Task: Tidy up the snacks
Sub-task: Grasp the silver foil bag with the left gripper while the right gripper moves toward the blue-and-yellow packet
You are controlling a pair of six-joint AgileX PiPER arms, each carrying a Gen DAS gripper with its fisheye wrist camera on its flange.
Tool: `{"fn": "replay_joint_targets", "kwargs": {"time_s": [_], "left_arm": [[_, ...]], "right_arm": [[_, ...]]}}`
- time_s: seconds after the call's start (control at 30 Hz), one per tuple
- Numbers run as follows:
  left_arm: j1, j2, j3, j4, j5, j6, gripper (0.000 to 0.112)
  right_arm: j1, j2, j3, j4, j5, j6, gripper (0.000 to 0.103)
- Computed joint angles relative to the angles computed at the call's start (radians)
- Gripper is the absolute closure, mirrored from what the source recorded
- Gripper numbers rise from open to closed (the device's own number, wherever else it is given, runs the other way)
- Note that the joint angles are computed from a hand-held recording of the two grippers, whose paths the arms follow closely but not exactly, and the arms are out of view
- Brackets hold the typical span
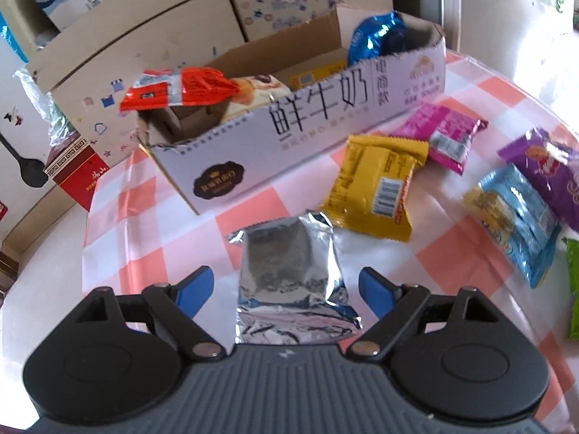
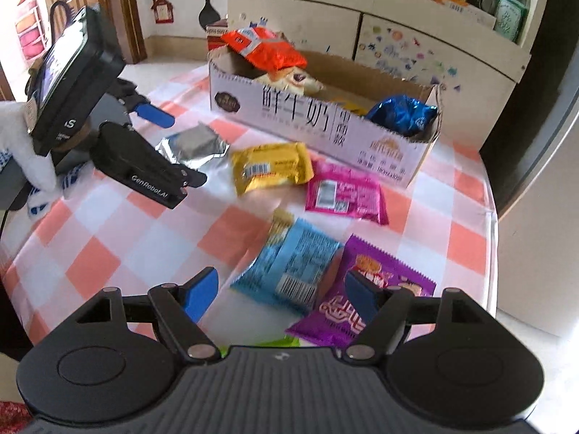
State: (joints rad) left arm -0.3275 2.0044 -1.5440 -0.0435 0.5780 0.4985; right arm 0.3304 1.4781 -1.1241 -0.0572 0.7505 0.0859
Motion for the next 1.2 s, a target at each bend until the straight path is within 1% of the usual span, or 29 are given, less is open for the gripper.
{"fn": "replay_joint_targets", "kwargs": {"time_s": [0.1,0.17,0.2,0.23,0.3,0.4,0.6,0.73,0.8,0.87,0.93,1.0,1.1,1.2], "left_arm": [[0.001,-0.003,0.018,-0.011,-0.017,0.003,0.027],[0.011,-0.001,0.006,-0.054,0.008,0.023,0.034],[0.016,-0.001,0.003,-0.08,0.022,0.035,0.04],[0.017,-0.005,0.006,-0.086,0.028,0.031,0.044],[0.011,-0.02,0.029,-0.075,0.019,0.016,0.046],[0.001,-0.062,0.101,-0.066,-0.024,0.03,0.046],[-0.008,-0.144,0.217,-0.037,-0.049,0.0,0.047],[-0.008,-0.203,0.295,-0.031,-0.057,-0.014,0.047],[-0.013,-0.231,0.33,-0.009,-0.061,-0.042,0.047],[-0.01,-0.252,0.35,-0.016,-0.049,-0.065,0.048],[-0.009,-0.27,0.366,-0.03,-0.039,-0.085,0.049],[-0.025,-0.292,0.39,-0.018,-0.053,-0.108,0.05],[-0.044,-0.309,0.411,-0.042,-0.061,-0.107,0.05],[-0.078,-0.315,0.43,0.02,-0.081,-0.165,0.05]], "right_arm": [[-0.008,-0.001,0.004,0.022,0.007,-0.021,0.021],[-0.009,0.001,0.005,0.025,0.01,-0.024,0.021],[-0.007,0.0,0.007,0.021,0.01,-0.019,0.021],[-0.007,-0.001,0.009,0.02,0.01,-0.014,0.021],[-0.005,-0.006,0.015,0.02,0.007,-0.013,0.021],[-0.006,-0.013,0.028,0.034,-0.009,-0.044,0.02],[-0.002,-0.003,0.032,0.041,-0.026,-0.078,0.019],[-0.032,-0.001,0.027,0.067,-0.03,-0.126,0.018],[-0.052,-0.003,0.025,0.069,-0.028,-0.116,0.018],[-0.077,-0.005,0.027,0.085,-0.03,-0.119,0.018],[-0.086,0.002,0.025,0.058,-0.03,-0.078,0.018],[-0.1,0.016,0.015,0.059,-0.02,-0.047,0.018],[-0.117,0.026,0.006,0.122,-0.025,-0.058,0.018],[-0.095,0.046,-0.013,0.128,-0.032,-0.053,0.018]]}}
